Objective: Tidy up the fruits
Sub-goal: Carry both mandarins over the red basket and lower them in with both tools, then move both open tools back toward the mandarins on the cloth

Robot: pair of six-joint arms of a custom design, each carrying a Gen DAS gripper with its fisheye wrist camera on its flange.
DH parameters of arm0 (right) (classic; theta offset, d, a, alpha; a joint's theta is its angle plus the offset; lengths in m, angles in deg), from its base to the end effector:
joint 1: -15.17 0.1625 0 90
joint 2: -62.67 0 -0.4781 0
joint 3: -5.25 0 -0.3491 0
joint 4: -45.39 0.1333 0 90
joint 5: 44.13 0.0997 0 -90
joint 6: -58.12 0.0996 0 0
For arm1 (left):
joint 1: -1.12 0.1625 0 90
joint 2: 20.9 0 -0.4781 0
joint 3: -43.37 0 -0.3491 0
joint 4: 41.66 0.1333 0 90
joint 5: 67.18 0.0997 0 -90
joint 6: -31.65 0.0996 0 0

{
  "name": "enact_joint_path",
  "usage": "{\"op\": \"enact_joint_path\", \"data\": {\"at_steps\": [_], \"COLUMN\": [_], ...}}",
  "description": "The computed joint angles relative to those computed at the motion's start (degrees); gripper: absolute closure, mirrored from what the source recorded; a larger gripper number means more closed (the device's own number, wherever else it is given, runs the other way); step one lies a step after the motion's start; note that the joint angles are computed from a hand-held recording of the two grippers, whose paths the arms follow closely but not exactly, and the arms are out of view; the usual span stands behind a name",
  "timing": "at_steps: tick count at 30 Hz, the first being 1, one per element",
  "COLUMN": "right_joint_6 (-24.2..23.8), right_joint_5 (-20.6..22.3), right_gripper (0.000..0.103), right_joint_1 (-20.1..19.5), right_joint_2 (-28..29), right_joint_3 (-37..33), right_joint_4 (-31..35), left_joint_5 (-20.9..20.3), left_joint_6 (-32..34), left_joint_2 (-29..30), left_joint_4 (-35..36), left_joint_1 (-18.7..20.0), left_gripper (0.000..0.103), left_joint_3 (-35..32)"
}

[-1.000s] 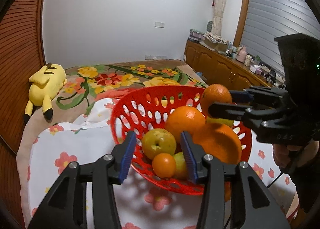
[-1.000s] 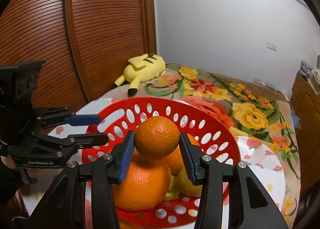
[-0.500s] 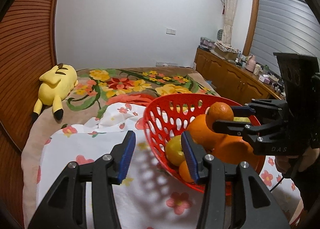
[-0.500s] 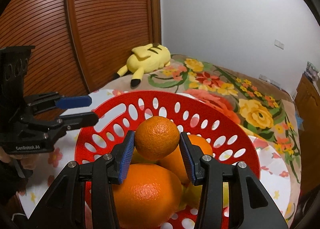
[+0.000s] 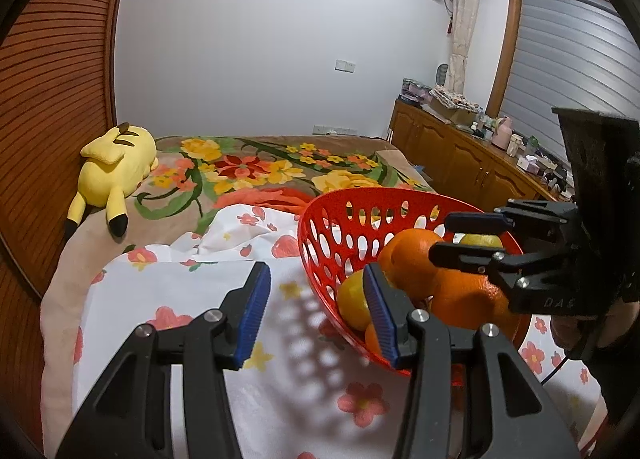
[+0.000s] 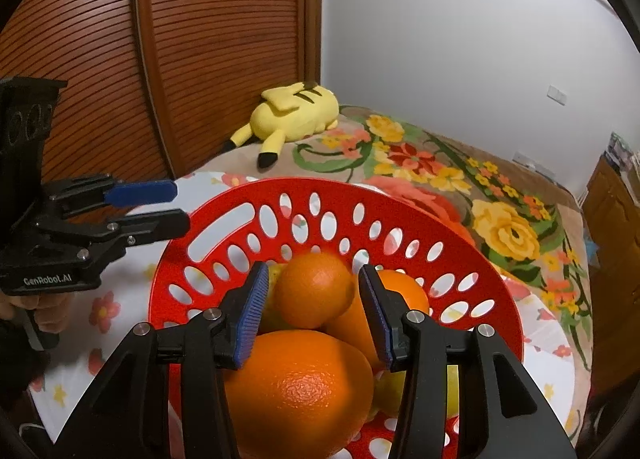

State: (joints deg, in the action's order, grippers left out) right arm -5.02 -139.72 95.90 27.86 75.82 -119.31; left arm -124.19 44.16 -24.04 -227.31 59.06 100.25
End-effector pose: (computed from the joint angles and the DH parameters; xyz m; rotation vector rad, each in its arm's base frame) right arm -0.0094 -0.8249 0.2170 1.1315 -2.3254 0.6631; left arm -0.2731 -0.7893 -0.0884 0.6854 2.4197 -1.0687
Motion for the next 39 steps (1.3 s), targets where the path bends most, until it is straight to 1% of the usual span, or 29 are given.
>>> {"op": "enact_joint_path", "data": {"at_steps": [4,10,21,26,30,39], "right_joint_6": [0.4,1.0,3.1,4.3,5.3,6.5], "right_joint_5": [0.6,2.1,5.2,7.1,7.8,10.1], "right_gripper": [0.055,0.054,0.053,0.051,0.050,0.047], "right_joint_1": [0.0,-0.6,-2.6,-4.5,-5.9,-9.2], "right_joint_2": [-0.7,-3.0,-9.3,-12.6,-14.4,-17.5], "right_joint_3": [0.8,4.4,15.0,20.6,24.3,31.2], "right_joint_4": [-0.6,-2.6,-9.7,-13.6,-16.3,-20.7], "left_joint_5": [0.2,0.5,0.9,1.0,1.1,2.1], "left_joint_6": [0.1,0.5,-0.7,-1.7,-2.6,-4.8], "left_joint_2": [-0.2,-0.4,-1.9,-2.4,-2.4,-0.3], "left_joint_4": [-0.7,-1.9,-5.9,-7.3,-7.9,-6.4], "left_joint_1": [-0.4,-1.1,-3.1,-4.3,-5.1,-6.6], "left_gripper": [0.055,0.054,0.054,0.053,0.053,0.050], "left_joint_3": [0.9,2.5,9.5,12.9,14.7,15.5]}}
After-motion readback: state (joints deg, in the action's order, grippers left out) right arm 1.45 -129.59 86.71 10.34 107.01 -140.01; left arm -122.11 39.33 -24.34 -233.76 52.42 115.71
